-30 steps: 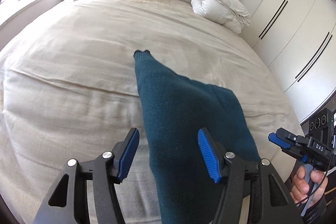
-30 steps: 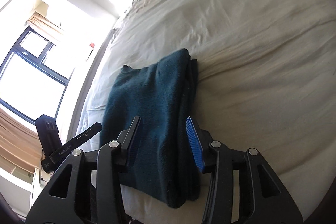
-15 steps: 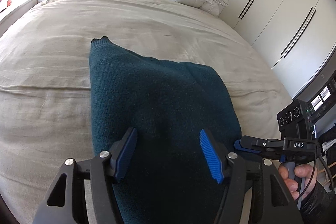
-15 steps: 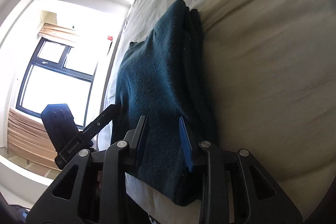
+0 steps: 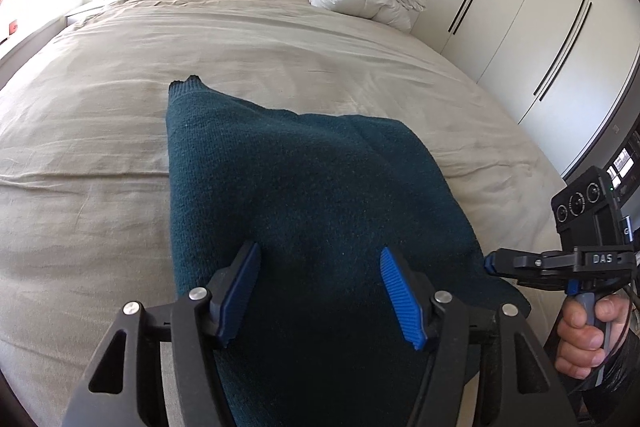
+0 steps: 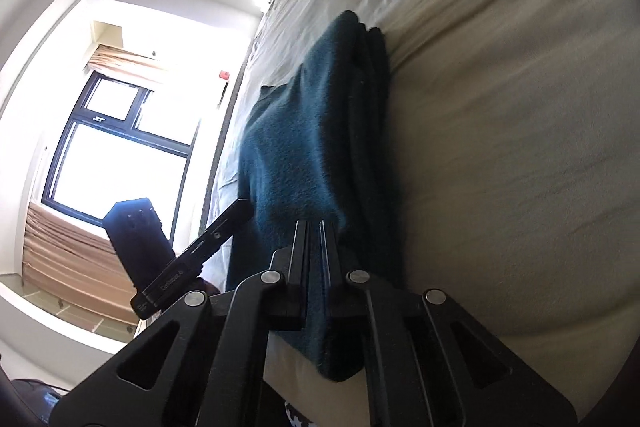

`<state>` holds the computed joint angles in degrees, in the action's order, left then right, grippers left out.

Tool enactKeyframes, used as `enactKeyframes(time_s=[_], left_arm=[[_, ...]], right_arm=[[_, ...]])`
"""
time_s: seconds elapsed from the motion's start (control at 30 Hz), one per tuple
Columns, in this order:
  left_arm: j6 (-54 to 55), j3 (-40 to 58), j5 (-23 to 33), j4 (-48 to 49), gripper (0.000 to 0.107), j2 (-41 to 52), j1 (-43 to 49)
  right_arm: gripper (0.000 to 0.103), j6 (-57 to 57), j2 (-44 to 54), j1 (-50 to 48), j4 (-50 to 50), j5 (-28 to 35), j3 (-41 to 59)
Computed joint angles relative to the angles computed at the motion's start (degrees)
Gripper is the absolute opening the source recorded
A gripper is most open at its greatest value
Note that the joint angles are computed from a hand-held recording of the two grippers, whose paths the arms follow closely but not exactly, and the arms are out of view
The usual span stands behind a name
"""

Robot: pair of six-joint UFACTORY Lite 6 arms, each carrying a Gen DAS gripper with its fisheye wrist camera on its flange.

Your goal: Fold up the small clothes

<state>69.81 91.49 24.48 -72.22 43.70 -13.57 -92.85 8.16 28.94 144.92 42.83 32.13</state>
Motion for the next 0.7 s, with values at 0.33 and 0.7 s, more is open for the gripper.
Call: enactKeyframes(time_s=[0.33,0.7], left_arm=[[5.4,-0.3,3.1,-6.2,0.064,0.9,1.7],[9.1,-6.5,4.0,-13.6,0.069,-5.0,3.2]], right_arm=[[0.003,-0.9,6.8,0.8,2.9,5.1,-1.1],[0.051,-3.7,-4.7,1.6,5.5,-7.2,0.2]])
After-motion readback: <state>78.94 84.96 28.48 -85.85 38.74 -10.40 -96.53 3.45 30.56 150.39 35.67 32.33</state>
